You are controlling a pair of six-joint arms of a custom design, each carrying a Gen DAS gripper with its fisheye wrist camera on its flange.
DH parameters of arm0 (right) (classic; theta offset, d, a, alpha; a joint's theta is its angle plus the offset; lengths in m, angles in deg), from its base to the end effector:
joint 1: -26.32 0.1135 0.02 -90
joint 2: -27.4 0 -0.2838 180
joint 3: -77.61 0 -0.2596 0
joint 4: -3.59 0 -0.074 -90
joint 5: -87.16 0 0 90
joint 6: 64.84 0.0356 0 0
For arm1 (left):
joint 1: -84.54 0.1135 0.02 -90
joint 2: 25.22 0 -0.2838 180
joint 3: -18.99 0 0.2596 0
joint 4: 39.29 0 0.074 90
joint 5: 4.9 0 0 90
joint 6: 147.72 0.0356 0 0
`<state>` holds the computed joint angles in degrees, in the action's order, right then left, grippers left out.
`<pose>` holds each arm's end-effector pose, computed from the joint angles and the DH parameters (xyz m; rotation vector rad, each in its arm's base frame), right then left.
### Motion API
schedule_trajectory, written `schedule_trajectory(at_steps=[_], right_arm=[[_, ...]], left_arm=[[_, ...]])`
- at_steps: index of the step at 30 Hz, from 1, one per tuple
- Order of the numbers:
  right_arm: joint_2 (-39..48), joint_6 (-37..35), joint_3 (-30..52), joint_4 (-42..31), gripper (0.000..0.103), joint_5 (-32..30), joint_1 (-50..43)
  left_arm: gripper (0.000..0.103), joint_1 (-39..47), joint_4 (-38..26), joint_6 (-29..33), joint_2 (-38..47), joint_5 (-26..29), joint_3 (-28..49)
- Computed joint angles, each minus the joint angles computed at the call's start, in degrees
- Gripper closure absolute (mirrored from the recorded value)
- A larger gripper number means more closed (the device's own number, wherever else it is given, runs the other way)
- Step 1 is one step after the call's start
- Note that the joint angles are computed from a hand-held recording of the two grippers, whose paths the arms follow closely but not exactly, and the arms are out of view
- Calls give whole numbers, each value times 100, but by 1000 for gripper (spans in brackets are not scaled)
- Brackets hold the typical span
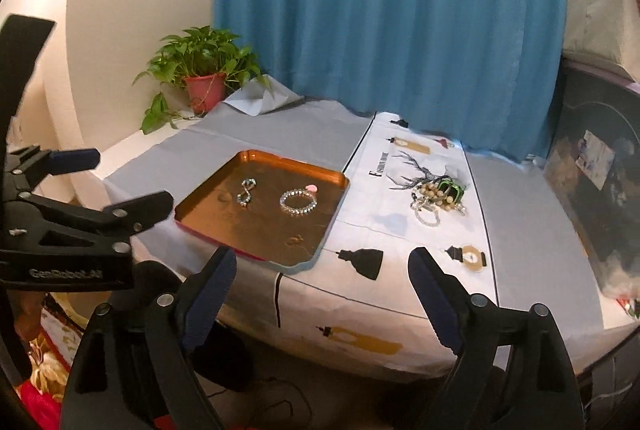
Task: Organize jewelry
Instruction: 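Withdraw both open tools from the tray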
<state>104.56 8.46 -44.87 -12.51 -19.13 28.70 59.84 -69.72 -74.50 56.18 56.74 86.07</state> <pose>0.2886 0.0220 0.2398 -0.5154 2.1088 0.1692 0.2832 -0.1116 0.2557 -0.0804 2.2449 0.1982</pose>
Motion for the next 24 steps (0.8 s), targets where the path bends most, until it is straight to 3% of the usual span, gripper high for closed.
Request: schedule_trajectory(at_steps=[10,24], right_arm=[[-545,-18,-223,-234,15,-327,-431],[-333,28,-150,-120,15,-553,-770]], left_arm=[[0,-390,-175,-139,-291,-316,-3],[0,-610,-305,-151,-132,-552,177]])
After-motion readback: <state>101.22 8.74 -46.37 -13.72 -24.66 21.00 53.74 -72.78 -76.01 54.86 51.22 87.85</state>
